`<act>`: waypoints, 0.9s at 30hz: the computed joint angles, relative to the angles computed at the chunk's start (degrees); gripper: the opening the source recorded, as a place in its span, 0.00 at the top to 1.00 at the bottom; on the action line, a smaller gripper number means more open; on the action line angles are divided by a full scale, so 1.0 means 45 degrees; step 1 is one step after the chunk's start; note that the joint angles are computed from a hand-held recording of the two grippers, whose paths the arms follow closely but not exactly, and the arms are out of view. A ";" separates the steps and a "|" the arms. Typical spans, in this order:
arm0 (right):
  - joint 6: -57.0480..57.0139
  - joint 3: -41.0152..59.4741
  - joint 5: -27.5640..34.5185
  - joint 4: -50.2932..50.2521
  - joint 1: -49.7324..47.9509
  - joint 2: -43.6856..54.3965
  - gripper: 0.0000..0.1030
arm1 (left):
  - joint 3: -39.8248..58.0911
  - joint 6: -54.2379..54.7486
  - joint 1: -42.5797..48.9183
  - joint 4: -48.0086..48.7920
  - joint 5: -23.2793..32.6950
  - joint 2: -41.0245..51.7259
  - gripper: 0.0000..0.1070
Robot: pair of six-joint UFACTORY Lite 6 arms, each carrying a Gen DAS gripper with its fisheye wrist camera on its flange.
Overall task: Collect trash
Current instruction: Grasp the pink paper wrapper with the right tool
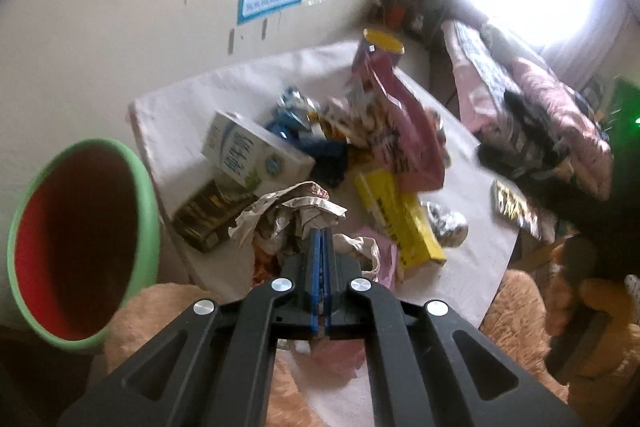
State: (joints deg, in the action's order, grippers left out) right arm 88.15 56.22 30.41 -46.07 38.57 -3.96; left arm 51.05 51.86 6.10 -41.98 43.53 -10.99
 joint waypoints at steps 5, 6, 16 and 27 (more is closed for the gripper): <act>-0.2142 0.1016 -0.1086 0.1743 -0.0850 0.1683 0.29 | 0.0297 0.0427 0.1050 -0.0476 0.0516 -0.0287 1.00; -0.2560 0.1262 -0.1223 0.2118 -0.0980 0.2067 0.33 | 0.0379 0.0507 0.1260 -0.0566 0.0626 -0.0259 1.00; -0.3340 0.1660 -0.1825 0.3135 -0.1005 0.2441 0.67 | 0.0451 0.1502 0.2596 -0.1335 0.1147 -0.0388 1.00; -0.1387 0.3468 -0.0018 0.0901 0.0963 0.1328 0.68 | 0.1266 0.2564 0.4834 -0.2223 0.1373 0.0813 1.00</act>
